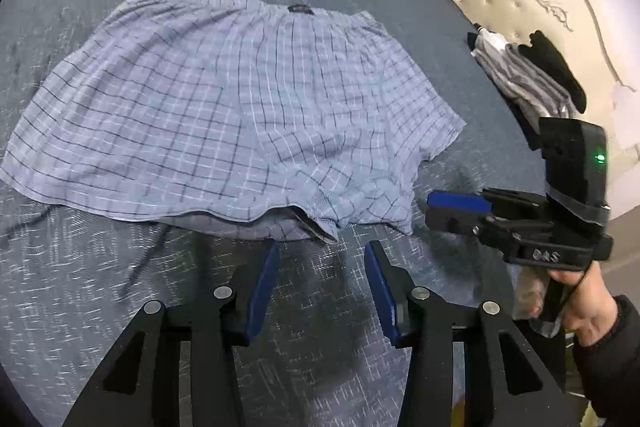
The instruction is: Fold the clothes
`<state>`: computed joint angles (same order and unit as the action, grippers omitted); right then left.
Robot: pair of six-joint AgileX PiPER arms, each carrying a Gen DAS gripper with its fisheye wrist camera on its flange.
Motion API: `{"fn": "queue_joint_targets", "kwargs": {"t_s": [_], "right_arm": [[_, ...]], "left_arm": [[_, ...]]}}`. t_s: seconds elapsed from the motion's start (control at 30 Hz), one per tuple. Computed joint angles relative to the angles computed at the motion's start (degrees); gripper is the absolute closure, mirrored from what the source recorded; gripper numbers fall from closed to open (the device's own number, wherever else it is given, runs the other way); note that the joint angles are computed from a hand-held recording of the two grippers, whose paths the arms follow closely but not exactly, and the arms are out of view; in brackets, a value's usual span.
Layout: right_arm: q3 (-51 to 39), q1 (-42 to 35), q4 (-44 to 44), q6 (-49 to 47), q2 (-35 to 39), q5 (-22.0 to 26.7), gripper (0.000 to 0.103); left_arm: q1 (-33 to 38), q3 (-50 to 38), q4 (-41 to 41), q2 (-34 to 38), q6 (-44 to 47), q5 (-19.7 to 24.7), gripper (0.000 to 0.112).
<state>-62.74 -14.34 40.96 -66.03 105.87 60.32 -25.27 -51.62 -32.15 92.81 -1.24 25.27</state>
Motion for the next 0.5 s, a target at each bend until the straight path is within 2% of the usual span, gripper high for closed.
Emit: {"fn": "queue_joint_targets", "kwargs": {"t_s": [0.17, 0.2, 0.23, 0.27, 0.33, 0.4, 0.5], "right_arm": [[2.2, 1.5, -0.7, -0.6, -0.4, -2.7, 0.069], [2.4, 1.6, -0.7, -0.7, -0.3, -3.0, 0.069], [2.6, 1.8, -0.6, -0.9, -0.2, -3.3, 0.069], [2.7, 2.0, -0.5, -1.1, 0.0, -3.5, 0.069], [2.5, 2.3, -0.3, -1.5, 0.4, -3.7, 0.076], [2.1, 2.5, -0.4, -1.4, 0.7, -3.9, 0.089], [1.8, 2.5, -0.1, -1.7, 0.8, -3.6, 0.098]], "left_arm": [[-1.6, -0.3, 2.9, 1.7, -3.7, -2.4, 0.065], [-1.5, -0.3, 2.3, 1.9, -3.2, -2.8, 0.071], [-1.3, -0.4, 1.2, 2.2, -2.2, -3.0, 0.084], [-1.1, -0.6, 1.4, 2.4, -2.2, -2.9, 0.090], [-1.0, -1.3, 2.6, 2.8, -2.8, -2.5, 0.105], [-1.0, -1.8, 3.0, 2.9, -2.3, -1.7, 0.110], [-0.8, -1.7, 3.3, 1.6, -1.5, -0.7, 0.111]]}}
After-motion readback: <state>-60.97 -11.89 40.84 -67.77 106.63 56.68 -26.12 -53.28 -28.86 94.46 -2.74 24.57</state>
